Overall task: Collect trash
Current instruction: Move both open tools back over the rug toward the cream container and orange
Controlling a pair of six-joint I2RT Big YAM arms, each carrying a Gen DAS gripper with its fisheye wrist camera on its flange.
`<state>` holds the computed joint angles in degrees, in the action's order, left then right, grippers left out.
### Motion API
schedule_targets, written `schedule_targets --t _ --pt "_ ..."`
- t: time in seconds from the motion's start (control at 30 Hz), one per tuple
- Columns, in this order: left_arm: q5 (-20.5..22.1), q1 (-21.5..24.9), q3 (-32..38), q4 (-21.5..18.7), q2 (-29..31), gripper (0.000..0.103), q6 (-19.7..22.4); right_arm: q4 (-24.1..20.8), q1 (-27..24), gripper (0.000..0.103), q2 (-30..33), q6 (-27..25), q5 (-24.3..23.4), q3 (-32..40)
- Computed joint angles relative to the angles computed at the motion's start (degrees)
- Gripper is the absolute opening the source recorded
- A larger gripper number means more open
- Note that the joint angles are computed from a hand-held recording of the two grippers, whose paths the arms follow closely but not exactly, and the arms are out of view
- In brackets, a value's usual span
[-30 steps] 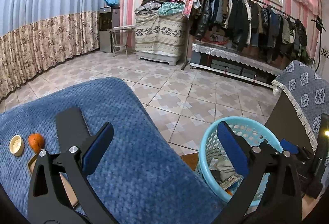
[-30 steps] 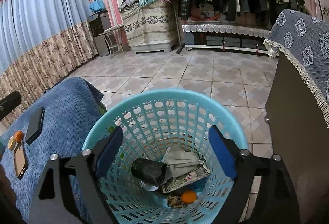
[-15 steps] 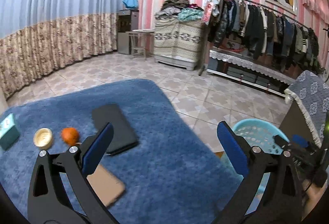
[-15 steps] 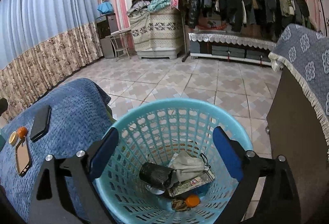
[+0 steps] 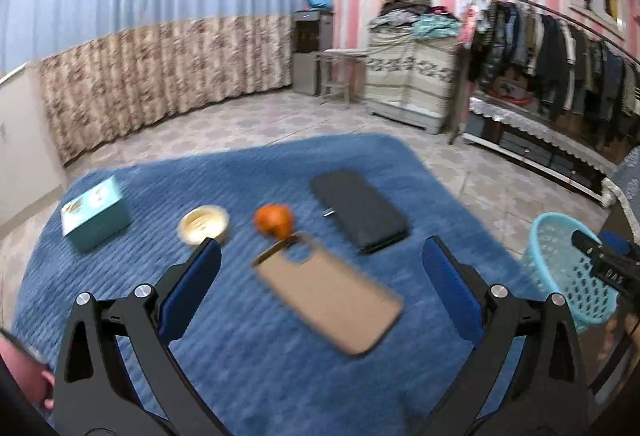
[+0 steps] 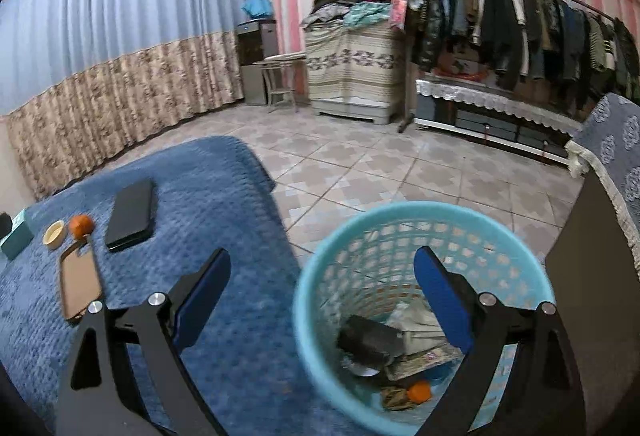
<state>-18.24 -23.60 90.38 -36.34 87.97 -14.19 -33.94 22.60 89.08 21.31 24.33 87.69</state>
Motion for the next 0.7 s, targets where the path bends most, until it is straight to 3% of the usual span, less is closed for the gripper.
schedule_targets --t 0.2,0.4,0.53,0.7 --pt "-1.04 4.44 -5.13 -1.52 -3.27 0.097 -1.62 1.73 2.76 0.091 2.70 0.33 -2.63 2.45" --pt "0.21 8.85 -7.39 -2.96 -3.81 0.097 -3.25 -0.52 4.99 0.091 7.39 -0.95 -3.99 6.78" --pt "2.56 11.12 -5.13 -3.39 -0.74 0.097 -3.94 -0.88 5.53 0.094 10.30 -0.15 -5.19 9.73" --pt "5.49 12.84 1.37 -4.50 5.46 0.097 -4.01 -4.49 5.94 0.094 15.84 -1.24 -7.90 16.87"
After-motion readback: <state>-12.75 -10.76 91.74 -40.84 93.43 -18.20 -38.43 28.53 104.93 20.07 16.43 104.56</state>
